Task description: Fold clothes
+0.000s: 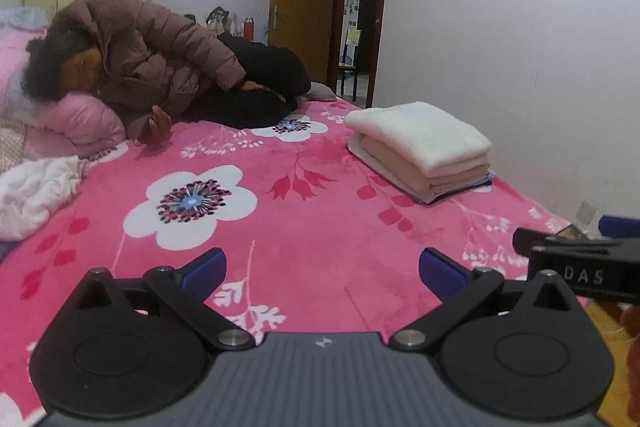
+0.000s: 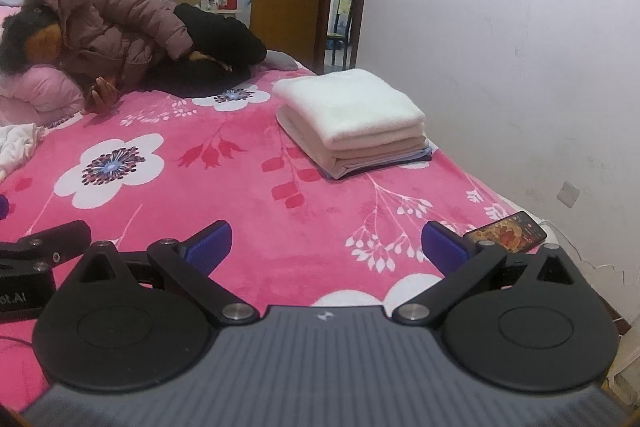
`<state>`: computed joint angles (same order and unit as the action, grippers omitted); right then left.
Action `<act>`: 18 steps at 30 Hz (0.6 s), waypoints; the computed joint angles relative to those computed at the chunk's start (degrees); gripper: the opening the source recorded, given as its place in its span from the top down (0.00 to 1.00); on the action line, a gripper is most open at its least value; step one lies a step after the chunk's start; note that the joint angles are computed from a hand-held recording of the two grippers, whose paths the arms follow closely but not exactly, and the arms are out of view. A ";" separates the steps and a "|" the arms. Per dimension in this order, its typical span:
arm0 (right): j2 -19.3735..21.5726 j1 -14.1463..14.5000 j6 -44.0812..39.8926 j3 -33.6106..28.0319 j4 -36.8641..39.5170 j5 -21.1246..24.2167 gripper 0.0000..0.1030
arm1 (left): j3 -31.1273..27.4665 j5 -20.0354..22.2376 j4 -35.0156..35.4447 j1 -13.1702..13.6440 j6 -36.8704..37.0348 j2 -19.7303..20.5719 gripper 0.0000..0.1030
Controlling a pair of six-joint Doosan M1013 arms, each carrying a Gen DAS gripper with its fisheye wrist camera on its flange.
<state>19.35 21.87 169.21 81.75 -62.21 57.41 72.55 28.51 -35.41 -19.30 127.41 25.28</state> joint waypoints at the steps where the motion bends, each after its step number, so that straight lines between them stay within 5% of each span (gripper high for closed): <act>1: -0.06 0.01 -0.07 -0.02 0.09 0.09 0.01 | -0.25 0.51 -0.29 0.09 -0.32 0.08 0.00; 18: -1.33 0.55 1.68 1.03 -1.62 4.22 0.01 | -0.04 -0.16 -0.30 -1.00 -0.18 -0.85 0.00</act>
<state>18.02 22.42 170.89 82.77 -63.83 61.64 72.51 28.36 -35.71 -20.30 127.22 24.43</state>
